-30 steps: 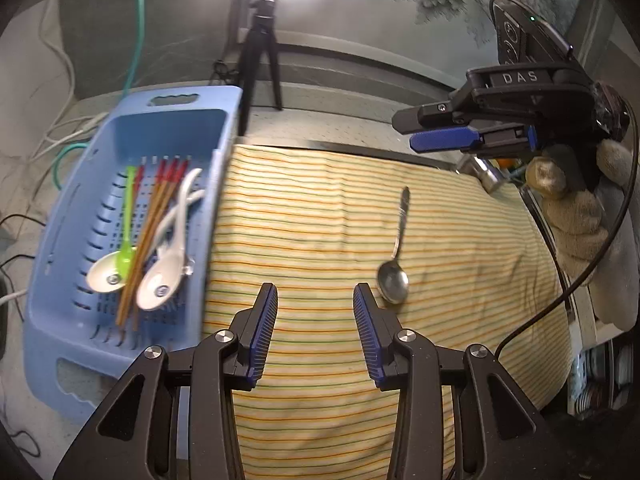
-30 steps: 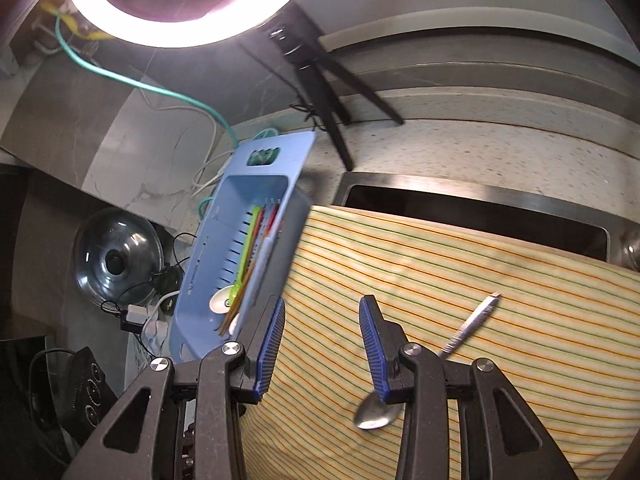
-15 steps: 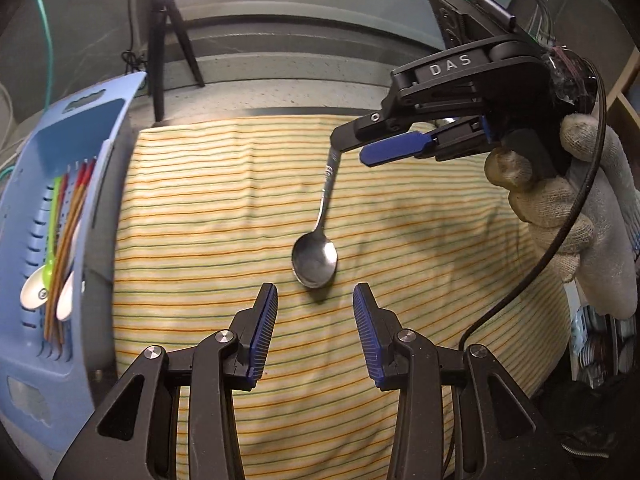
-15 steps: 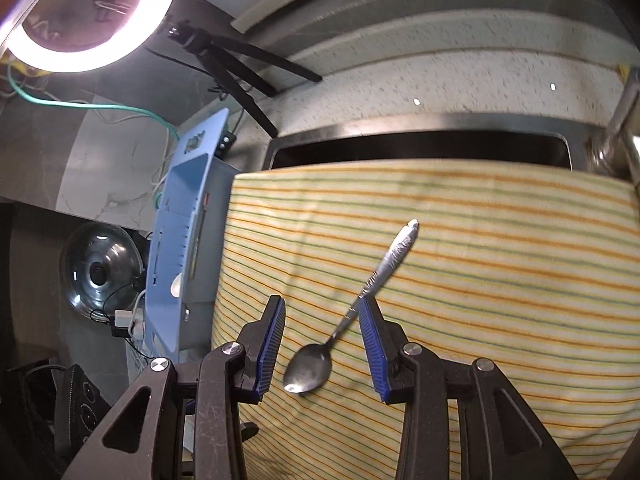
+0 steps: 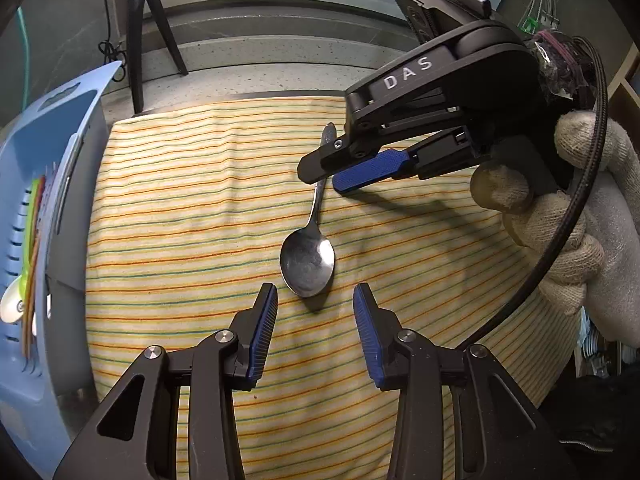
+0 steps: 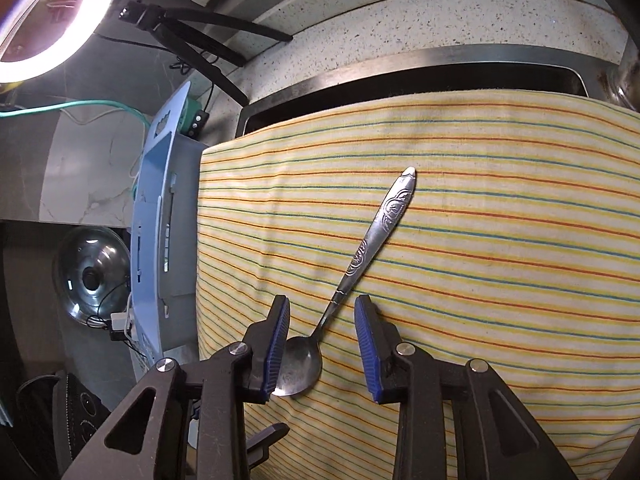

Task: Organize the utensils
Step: 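Move the right gripper back over the metal spoon on the towel, then close the right gripper on the metal spoon's handle and lift it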

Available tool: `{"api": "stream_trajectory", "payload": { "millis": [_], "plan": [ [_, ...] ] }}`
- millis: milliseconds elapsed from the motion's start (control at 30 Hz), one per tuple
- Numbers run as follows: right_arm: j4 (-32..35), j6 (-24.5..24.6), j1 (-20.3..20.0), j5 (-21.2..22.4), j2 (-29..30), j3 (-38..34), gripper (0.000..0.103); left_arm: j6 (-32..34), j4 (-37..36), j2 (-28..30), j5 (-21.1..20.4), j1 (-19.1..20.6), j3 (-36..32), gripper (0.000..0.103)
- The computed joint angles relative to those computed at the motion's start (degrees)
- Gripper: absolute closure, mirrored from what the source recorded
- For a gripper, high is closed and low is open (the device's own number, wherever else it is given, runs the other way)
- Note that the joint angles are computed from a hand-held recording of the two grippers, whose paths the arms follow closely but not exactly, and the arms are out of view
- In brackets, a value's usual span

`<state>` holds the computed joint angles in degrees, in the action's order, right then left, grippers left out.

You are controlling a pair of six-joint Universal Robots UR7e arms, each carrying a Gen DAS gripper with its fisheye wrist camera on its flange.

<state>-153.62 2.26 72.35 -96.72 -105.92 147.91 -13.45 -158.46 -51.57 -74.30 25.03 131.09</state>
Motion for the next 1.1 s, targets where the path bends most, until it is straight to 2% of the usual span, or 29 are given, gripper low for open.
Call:
{"api": "stream_trajectory", "payload": {
  "millis": [167, 233, 433, 567, 700, 967, 1100],
  "plan": [
    [-1.7, 2.4, 1.8, -3.0, 2.3, -0.4, 0.077, 1.6, -2.6, 0.8, 0.0, -0.1, 0.7, 0.065],
    [-1.8, 3.5, 2.9, -5.0, 3.3, -0.9, 0.082, 1.8, -3.5, 1.0, 0.7, -0.4, 1.1, 0.065],
    [-0.7, 5.9, 5.8, -9.6, 5.9, -2.7, 0.083, 2.7, -5.9, 1.6, 0.2, 0.2, 1.8, 0.066],
    [0.3, 6.6, 8.1, -13.0, 8.2, -4.1, 0.083, 3.1, -7.5, 2.2, 0.2, 0.1, 2.5, 0.08],
    [0.8, 7.3, 9.6, -15.6, 9.3, -4.7, 0.09, 3.0, -8.7, 2.4, -0.4, 0.1, 2.8, 0.08],
    [0.0, 7.7, 7.2, -11.8, 6.6, -3.4, 0.095, 2.8, -9.3, 1.9, -1.0, 0.0, 3.3, 0.081],
    [-0.2, 7.9, 8.1, -10.9, 5.9, -3.2, 0.096, 2.1, -9.6, 0.7, -1.2, -0.1, 3.9, 0.082]
  ]
}}
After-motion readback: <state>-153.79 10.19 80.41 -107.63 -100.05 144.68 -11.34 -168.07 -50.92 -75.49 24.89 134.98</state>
